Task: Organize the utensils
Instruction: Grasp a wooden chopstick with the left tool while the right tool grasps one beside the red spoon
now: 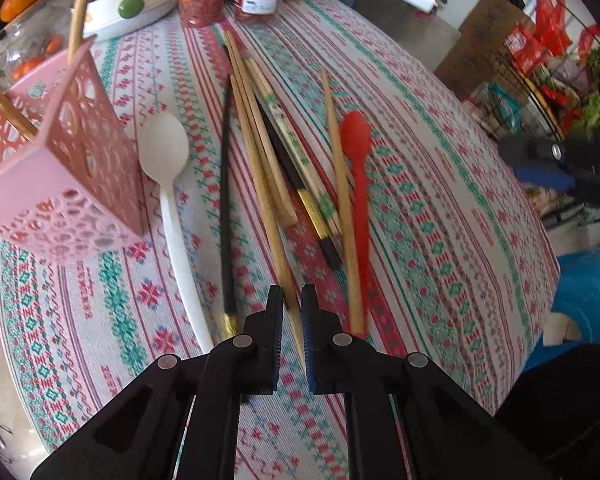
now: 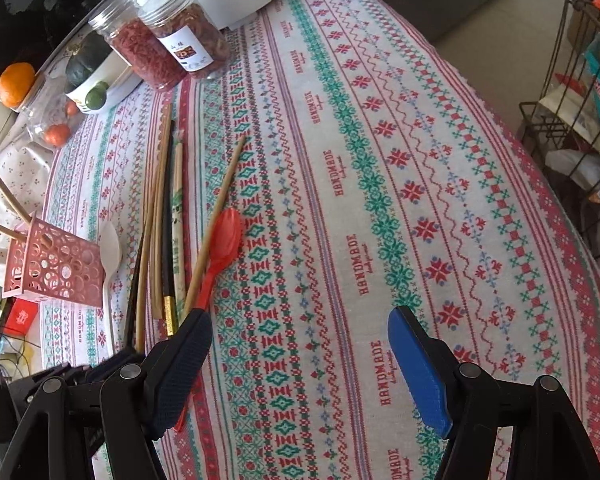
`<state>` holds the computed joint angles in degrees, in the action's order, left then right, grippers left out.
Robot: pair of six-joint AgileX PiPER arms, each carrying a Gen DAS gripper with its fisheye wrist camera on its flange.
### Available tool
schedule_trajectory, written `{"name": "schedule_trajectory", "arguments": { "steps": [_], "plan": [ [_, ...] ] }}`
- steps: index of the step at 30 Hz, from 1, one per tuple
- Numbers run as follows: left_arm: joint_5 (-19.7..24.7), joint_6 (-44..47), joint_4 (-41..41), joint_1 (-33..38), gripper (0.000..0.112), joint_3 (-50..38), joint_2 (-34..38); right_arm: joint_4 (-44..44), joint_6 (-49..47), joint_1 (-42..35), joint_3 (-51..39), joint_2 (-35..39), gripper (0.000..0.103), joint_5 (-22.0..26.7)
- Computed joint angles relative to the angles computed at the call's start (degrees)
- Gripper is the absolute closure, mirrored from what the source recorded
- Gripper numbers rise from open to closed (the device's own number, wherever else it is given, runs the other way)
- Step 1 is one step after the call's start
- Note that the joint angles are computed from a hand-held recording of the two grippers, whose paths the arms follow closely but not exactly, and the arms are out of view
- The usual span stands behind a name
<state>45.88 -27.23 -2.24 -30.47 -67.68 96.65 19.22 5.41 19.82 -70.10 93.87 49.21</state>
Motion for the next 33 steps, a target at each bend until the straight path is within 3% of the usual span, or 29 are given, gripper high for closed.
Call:
{"name": "schedule_trajectory", "arguments": {
  "steps": [2, 5, 9, 15, 18, 19, 21, 27, 33],
  "plan": [
    [4.3, 7.2, -5.6, -0.7, 0.101, -0.8, 0.6, 0.7, -0.7, -0.5, 0.0, -0.3, 0.026, 0.1],
    [6.7, 10.3, -8.3, -1.2, 0.100, -1.1, -0.7, 1.1, -1.3, -0.4, -0.2, -0.6, 0.026, 0.3],
    [3.7, 4.9, -3.6, -0.8, 0.088, -1.6, -2.1, 1.1, -1.8, 0.4, -0.6, -0.8, 0.026, 0.5],
    [0.4, -2.0, 3.7, 1.3, 0.087, -5.7, 3.2, 0.1, -1.2, 0.8, -1.0, -0.1, 0.026, 0.8],
    [1.1, -2.2, 4.9, 1.4, 0.086, -8.6, 6.5, -0.2, -1.3, 0.3, -0.9, -0.1, 0.026, 0.9],
    [0.2, -2.5, 5.7, 1.4, 0.087, -8.5, 6.6, -0.4, -1.1, 0.3, -0.9, -0.1, 0.026, 0.9],
    [3.5, -4.8, 8.0, 1.6, 0.090, -11.3, 9.0, -0.9, -0.8, 0.2, -1.0, 0.0, 0.026, 0.8],
    [2.2, -6.0, 10.1, 2.2, 0.104, -10.8, 9.7, -3.0, 1.5, 1.2, -1.5, 1.4, 0.026, 1.1],
    [-1.0, -7.2, 10.8, 1.7, 0.106, -6.0, 3.4, -4.6, 3.4, 2.7, -2.3, 2.5, 0.026, 1.3]
  ]
}}
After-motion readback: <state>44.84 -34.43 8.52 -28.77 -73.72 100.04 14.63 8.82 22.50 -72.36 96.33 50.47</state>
